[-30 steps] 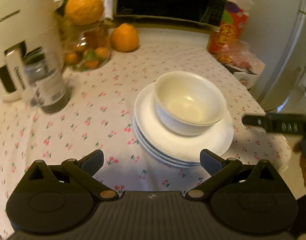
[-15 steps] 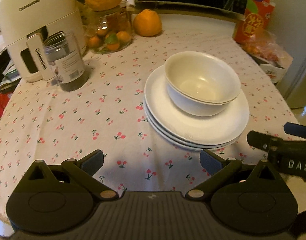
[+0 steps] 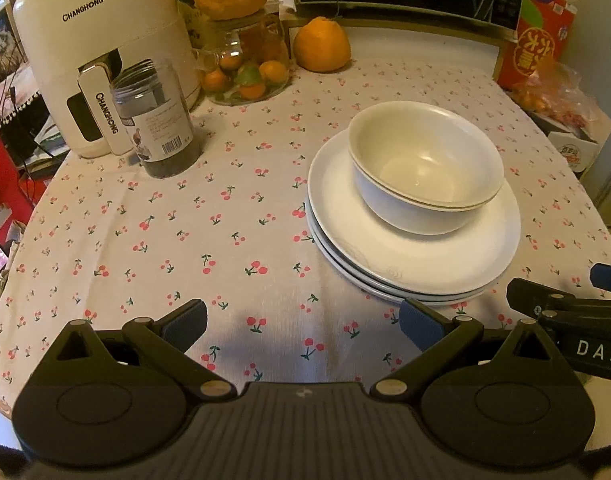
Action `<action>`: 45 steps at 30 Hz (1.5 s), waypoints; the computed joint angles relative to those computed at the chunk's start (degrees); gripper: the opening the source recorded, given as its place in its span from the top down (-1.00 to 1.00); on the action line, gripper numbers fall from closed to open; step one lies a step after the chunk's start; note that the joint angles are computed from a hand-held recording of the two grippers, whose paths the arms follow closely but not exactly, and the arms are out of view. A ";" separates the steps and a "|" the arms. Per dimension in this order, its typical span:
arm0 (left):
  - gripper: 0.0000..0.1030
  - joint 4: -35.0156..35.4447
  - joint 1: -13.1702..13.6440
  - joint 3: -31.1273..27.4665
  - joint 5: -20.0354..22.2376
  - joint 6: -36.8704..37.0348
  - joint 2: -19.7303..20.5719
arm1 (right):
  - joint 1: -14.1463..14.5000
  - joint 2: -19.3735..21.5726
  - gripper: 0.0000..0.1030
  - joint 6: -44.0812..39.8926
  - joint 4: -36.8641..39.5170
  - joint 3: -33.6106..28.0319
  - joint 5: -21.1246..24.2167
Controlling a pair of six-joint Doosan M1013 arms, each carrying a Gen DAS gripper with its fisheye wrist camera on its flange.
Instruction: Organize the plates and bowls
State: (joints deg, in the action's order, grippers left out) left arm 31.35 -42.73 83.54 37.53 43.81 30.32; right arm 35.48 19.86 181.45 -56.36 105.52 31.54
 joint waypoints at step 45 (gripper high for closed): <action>-0.99 -0.76 -0.18 0.04 0.42 0.83 -0.05 | -0.03 0.64 -0.88 -3.22 3.12 -0.85 1.18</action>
